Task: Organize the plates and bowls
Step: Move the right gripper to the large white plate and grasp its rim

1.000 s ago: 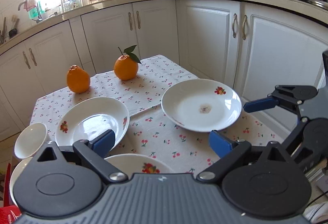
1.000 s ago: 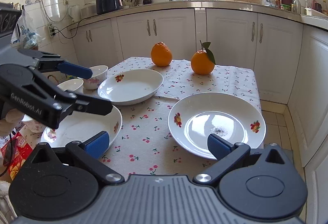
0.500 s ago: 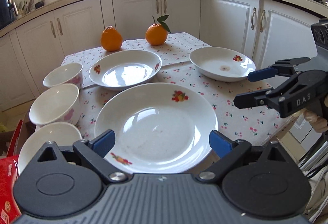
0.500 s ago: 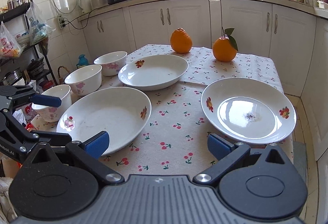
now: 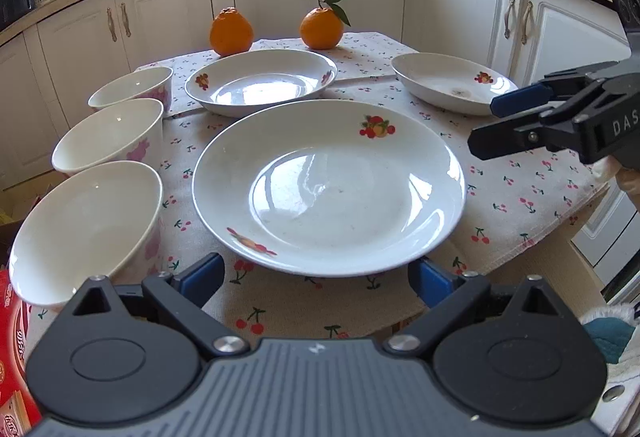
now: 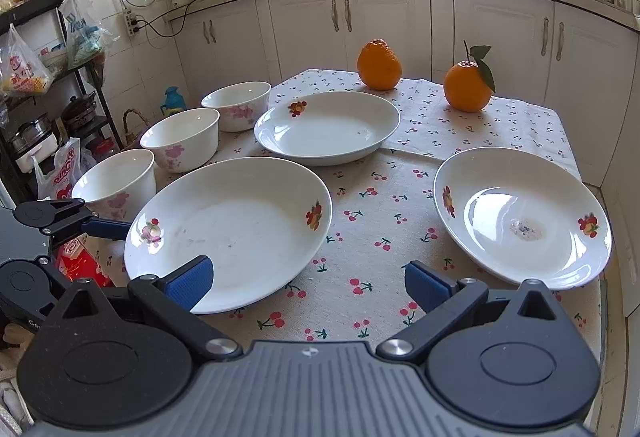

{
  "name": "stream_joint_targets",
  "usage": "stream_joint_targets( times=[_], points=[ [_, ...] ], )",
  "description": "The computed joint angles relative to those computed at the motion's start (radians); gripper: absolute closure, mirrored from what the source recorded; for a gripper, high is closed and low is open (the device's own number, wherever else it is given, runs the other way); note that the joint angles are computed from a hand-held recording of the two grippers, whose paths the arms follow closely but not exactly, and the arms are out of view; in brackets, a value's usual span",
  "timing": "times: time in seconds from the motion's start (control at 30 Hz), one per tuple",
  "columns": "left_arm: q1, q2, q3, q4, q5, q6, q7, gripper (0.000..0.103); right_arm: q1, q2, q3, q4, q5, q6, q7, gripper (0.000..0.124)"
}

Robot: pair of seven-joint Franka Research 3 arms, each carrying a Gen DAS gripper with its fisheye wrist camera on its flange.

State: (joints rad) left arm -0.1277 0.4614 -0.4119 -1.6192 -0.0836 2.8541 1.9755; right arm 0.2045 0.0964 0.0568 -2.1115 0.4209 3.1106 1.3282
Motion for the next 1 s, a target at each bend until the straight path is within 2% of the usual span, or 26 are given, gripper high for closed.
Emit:
stream_joint_targets(
  times=[0.13,0.27,0.37,0.5,0.63,0.73,1.0],
  points=[
    [-0.044,0.007,0.043,0.005,0.052,0.022,-0.047,0.005,-0.020,0.015,0.016,0.034,0.049,-0.042,-0.075,0.021],
    [-0.057,0.008,0.053,0.010,0.080,0.016,-0.093,0.005,-0.035,0.028,0.026,0.066,0.086,-0.082,-0.152,0.021],
    [-0.061,0.007,0.056,0.013,0.095,0.009,-0.121,0.005,-0.062,0.043,0.050,0.105,0.170,-0.134,-0.277,0.021],
    [-0.075,0.005,0.071,0.020,0.121,-0.005,-0.156,0.005,-0.091,0.085,0.061,0.188,0.268,-0.254,-0.452,0.021],
    [-0.088,0.007,0.084,0.030,0.144,-0.016,-0.190,0.005,-0.109,0.145,0.053,0.292,0.309,-0.387,-0.550,0.021],
    [-0.091,0.006,0.088,0.030,0.156,-0.019,-0.209,0.005,-0.115,0.202,0.042,0.381,0.301,-0.481,-0.567,0.021],
    [-0.089,0.013,0.085,0.039,0.169,-0.025,-0.220,0.005,-0.133,0.338,0.046,0.590,0.257,-0.643,-0.585,0.021]
  ],
)
